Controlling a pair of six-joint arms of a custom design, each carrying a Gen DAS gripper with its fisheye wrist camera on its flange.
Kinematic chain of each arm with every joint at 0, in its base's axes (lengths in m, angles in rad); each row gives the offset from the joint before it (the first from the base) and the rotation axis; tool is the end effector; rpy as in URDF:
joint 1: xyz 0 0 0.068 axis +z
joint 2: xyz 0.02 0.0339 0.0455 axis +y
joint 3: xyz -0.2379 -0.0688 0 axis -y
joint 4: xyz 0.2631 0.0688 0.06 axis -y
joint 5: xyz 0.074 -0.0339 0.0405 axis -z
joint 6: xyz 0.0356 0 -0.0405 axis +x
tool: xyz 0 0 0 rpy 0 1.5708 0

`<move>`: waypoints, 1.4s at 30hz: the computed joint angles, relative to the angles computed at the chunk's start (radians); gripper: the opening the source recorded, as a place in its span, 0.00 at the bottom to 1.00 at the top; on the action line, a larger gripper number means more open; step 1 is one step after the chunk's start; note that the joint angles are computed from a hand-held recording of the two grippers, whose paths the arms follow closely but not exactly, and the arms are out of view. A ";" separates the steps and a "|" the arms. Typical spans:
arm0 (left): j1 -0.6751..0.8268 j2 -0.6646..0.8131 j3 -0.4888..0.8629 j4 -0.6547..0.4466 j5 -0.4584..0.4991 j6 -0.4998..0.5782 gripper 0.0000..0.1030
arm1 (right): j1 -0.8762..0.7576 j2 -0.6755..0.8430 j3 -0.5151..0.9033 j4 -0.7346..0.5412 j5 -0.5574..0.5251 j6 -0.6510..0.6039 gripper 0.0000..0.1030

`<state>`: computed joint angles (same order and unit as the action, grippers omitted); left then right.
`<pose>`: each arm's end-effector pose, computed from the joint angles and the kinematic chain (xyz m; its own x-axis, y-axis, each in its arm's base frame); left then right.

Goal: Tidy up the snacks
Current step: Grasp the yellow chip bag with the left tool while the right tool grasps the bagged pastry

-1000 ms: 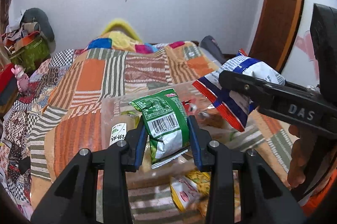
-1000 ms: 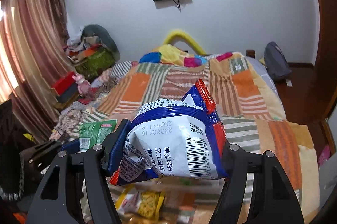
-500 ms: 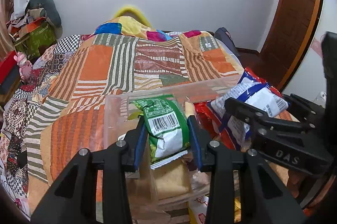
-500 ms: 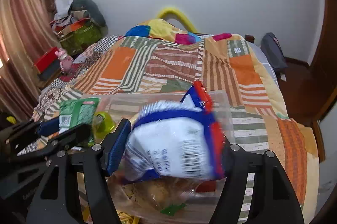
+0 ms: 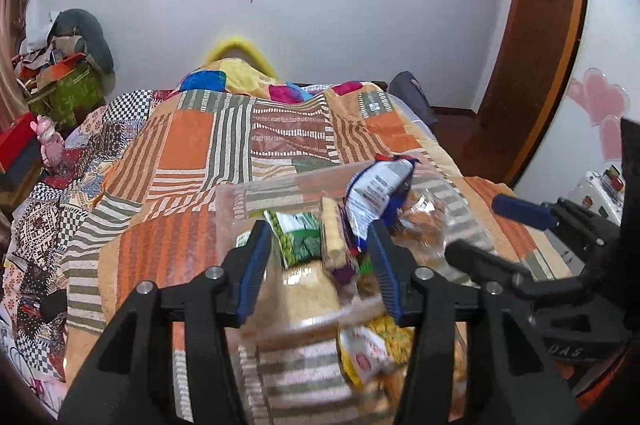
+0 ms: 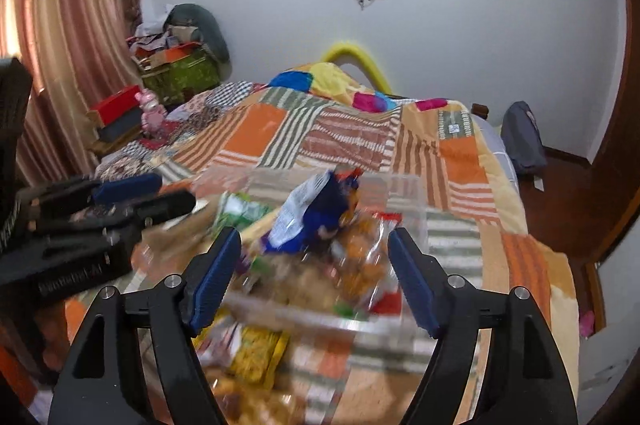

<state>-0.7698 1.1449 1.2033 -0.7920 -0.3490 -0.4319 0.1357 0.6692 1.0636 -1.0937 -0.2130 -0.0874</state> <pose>0.1957 -0.1727 0.3335 -0.6341 0.0668 -0.7704 0.2271 0.9684 -0.1030 0.1342 0.0259 0.3475 -0.6098 -0.1694 -0.7742 -0.3471 0.9353 0.0687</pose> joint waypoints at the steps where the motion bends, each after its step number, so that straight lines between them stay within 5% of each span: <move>1: -0.013 -0.025 -0.014 -0.014 -0.008 -0.006 0.52 | 0.005 -0.018 -0.009 -0.014 0.000 -0.002 0.75; 16: -0.068 -0.334 -0.344 -0.174 0.052 -0.149 0.62 | 0.326 -0.172 -0.257 -0.106 0.224 0.156 0.85; 21: -0.083 -0.332 -0.382 -0.170 0.049 -0.167 0.62 | 0.281 -0.099 -0.293 -0.090 0.122 0.145 0.85; 26: -0.107 -0.262 -0.359 -0.131 0.058 -0.164 0.65 | 0.299 -0.119 -0.303 -0.077 0.147 0.150 0.78; 32: -0.149 -0.121 -0.299 -0.060 0.045 -0.134 0.66 | 0.128 -0.256 -0.320 -0.152 0.071 0.084 0.72; 39: -0.146 0.089 -0.210 0.051 0.123 -0.110 0.67 | -0.423 -0.245 -0.262 -0.277 -0.194 -0.260 0.72; 42: -0.140 0.168 -0.170 0.086 0.138 -0.106 0.67 | -0.529 -0.231 -0.241 -0.311 -0.257 -0.319 0.72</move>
